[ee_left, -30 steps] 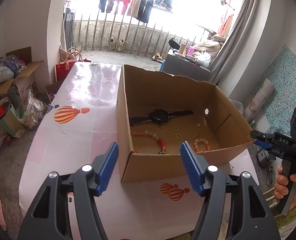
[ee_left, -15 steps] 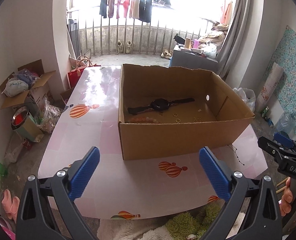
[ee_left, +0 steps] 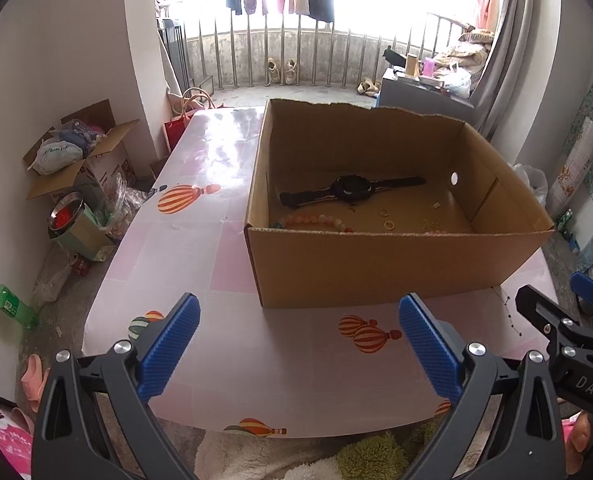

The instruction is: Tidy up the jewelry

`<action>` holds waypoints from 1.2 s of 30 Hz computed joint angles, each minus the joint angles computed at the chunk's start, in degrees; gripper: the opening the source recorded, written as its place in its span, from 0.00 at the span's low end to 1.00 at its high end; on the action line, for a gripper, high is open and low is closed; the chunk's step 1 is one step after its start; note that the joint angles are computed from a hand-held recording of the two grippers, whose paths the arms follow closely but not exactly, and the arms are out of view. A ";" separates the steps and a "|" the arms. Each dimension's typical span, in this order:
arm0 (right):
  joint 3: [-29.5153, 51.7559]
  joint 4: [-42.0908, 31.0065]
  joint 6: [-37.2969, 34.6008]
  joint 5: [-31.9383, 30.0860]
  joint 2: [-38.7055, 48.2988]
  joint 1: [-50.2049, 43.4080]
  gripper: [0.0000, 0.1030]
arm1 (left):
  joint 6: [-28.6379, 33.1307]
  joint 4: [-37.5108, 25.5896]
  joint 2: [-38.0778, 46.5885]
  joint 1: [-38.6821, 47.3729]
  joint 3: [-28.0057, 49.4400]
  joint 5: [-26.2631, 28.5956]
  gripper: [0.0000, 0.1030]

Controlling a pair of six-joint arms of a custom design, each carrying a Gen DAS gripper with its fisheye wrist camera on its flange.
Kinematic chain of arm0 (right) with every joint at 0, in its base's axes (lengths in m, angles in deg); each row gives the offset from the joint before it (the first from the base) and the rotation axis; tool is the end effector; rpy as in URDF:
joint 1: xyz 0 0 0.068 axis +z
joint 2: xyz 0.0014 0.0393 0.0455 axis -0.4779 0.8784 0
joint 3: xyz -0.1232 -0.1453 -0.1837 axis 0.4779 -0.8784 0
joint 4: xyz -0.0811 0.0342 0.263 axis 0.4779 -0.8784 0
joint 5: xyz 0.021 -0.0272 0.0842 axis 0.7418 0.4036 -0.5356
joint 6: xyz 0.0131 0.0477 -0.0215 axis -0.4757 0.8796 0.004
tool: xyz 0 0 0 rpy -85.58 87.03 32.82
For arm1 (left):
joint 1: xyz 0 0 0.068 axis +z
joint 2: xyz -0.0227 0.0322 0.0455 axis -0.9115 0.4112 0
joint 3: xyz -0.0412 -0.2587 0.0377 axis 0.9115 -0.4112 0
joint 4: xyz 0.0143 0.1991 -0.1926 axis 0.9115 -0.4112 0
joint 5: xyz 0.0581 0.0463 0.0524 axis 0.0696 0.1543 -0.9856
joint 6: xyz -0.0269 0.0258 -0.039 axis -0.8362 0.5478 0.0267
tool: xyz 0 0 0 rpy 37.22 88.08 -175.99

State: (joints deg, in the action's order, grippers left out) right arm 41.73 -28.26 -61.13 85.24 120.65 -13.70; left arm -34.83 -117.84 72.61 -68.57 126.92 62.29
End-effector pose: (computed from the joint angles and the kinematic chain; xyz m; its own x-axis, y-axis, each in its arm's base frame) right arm 0.2614 0.0721 0.3810 -0.6967 -0.3010 -0.6512 -0.3856 0.9226 -0.0139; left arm 0.3100 -0.0041 0.3188 -0.6783 -0.3528 -0.6446 -0.4575 0.8892 -0.0052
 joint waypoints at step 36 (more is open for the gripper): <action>4.71 -0.57 -0.28 -5.41 4.87 -2.76 0.92 | 0.10 -6.61 8.04 1.45 8.85 4.26 0.95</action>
State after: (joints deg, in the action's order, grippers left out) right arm 46.44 -28.83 -61.41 79.82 125.51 -16.47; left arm -34.73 -124.45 80.65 -67.12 135.76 66.55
